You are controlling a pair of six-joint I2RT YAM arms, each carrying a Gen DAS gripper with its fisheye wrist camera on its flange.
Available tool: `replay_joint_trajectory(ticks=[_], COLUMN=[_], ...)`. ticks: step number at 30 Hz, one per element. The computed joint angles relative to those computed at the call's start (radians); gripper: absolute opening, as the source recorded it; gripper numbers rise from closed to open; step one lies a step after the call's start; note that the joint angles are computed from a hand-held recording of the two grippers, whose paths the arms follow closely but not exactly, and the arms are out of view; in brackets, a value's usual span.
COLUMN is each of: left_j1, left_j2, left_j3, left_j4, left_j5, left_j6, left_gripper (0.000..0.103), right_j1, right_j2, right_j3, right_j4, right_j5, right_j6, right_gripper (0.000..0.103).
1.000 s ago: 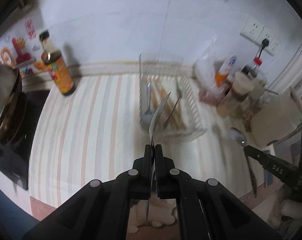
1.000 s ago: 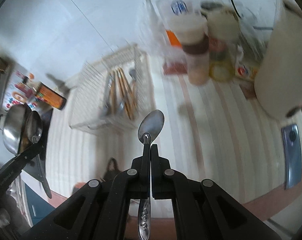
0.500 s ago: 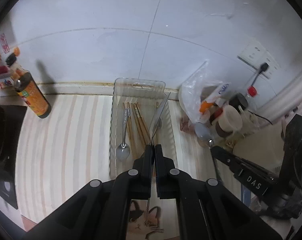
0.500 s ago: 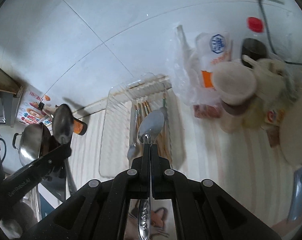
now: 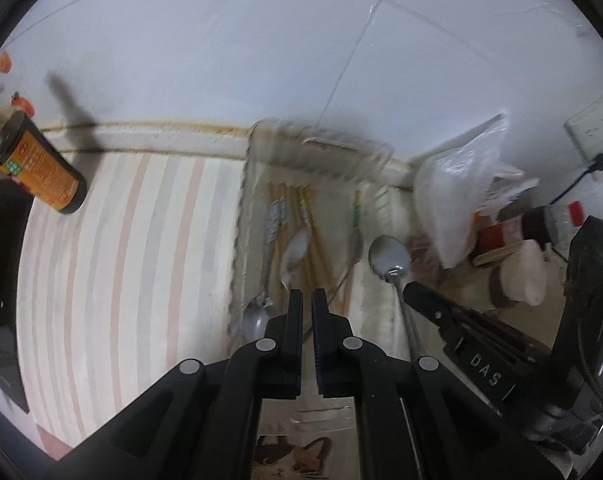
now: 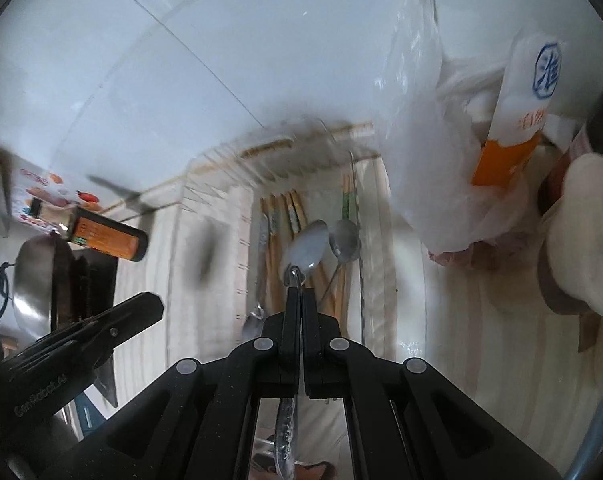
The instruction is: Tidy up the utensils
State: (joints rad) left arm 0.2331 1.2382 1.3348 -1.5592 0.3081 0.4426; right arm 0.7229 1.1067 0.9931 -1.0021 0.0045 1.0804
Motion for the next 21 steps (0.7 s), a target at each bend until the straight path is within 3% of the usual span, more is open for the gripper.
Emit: replay_joint_trajectory(ticks=[4, 7, 8, 9, 13, 15, 16, 18, 21], left_j1=[0.038, 0.053, 0.068, 0.094, 0.166, 0.202, 0.23, 0.255, 0.287], left_j2=[-0.05, -0.109, -0.13, -0.151, -0.246, -0.278, -0.292, -0.307, -0.332], left_j3=[-0.033, -0.063, -0.076, -0.089, -0.144, -0.163, -0.172, -0.183, -0.197], left_j4=[0.032, 0.071, 0.086, 0.096, 0.131, 0.138, 0.134, 0.134, 0.124], left_j5=[-0.042, -0.107, -0.12, -0.117, -0.116, -0.105, -0.091, -0.088, -0.088], left_j6=[0.015, 0.029, 0.04, 0.062, 0.145, 0.179, 0.204, 0.227, 0.26], left_gripper=[0.008, 0.036, 0.053, 0.061, 0.069, 0.098, 0.103, 0.103, 0.103], right_j1=[0.021, 0.098, 0.135, 0.164, 0.291, 0.345, 0.371, 0.402, 0.458], right_j2=[-0.009, 0.001, 0.006, 0.013, 0.03, 0.028, 0.028, 0.031, 0.048], right_j3=[-0.009, 0.034, 0.053, 0.066, 0.096, 0.091, 0.086, 0.081, 0.098], right_j4=[-0.033, -0.131, -0.174, -0.205, -0.32, -0.351, -0.362, -0.376, -0.422], right_j5=[0.024, 0.12, 0.163, 0.192, 0.271, 0.284, 0.287, 0.287, 0.309], right_j6=[0.006, 0.03, 0.05, 0.064, 0.163, 0.218, 0.244, 0.275, 0.337], right_gripper=[0.01, 0.032, 0.042, 0.049, 0.072, 0.091, 0.093, 0.1, 0.102])
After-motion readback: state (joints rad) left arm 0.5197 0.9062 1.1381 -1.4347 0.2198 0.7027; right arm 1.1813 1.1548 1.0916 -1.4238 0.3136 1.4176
